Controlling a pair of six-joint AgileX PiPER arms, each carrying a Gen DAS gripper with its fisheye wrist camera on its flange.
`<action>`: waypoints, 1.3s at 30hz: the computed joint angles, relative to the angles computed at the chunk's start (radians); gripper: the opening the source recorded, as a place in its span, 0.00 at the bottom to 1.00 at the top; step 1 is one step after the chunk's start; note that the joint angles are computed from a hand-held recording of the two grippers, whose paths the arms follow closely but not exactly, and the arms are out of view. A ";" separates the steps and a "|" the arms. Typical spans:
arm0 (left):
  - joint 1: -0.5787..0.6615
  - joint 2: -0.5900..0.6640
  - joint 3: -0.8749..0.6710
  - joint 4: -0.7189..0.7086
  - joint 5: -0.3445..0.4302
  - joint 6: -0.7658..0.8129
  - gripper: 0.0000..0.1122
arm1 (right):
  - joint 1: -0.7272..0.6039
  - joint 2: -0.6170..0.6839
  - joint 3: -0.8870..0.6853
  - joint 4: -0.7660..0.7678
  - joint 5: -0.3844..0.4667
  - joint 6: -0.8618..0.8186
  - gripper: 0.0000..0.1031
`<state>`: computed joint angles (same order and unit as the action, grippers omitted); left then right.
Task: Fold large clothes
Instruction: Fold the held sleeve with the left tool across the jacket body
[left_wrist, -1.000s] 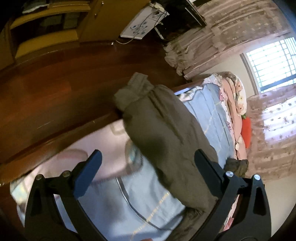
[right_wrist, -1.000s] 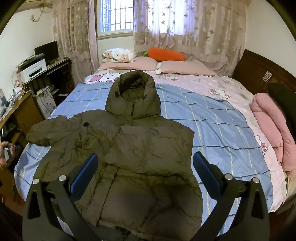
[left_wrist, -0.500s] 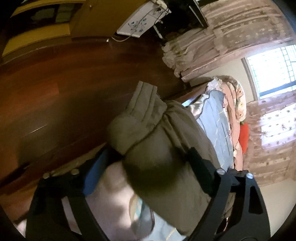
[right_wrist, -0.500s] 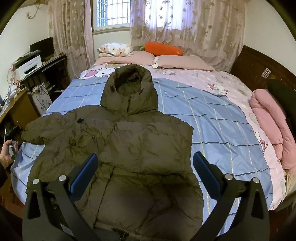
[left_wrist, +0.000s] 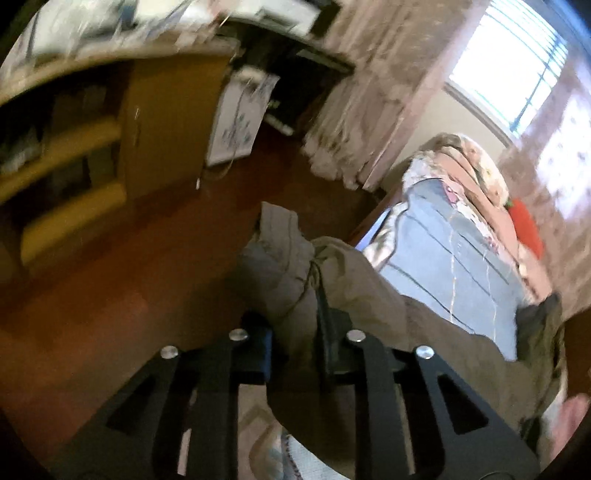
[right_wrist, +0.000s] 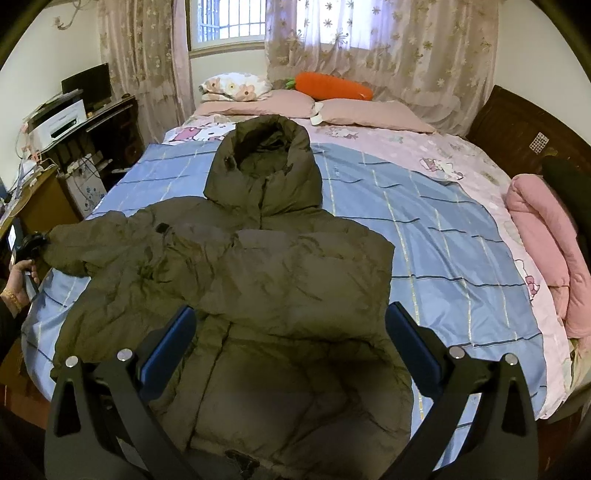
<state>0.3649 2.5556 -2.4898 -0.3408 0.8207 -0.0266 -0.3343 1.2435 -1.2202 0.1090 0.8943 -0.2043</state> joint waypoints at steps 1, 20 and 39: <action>-0.015 -0.022 0.019 0.028 -0.017 0.013 0.12 | 0.000 0.000 -0.001 -0.001 0.002 0.002 0.99; -0.261 -0.456 0.332 0.252 -0.128 0.095 0.09 | -0.170 -0.061 -0.024 0.168 0.022 -0.133 0.99; -0.654 -0.554 0.204 0.660 0.047 -0.103 0.09 | -0.517 -0.076 -0.048 0.471 0.164 -0.417 0.99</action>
<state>-0.2887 2.0016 -2.2858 0.3194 0.8676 -0.1295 -0.8510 1.1675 -1.2687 0.5798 1.0582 -0.6209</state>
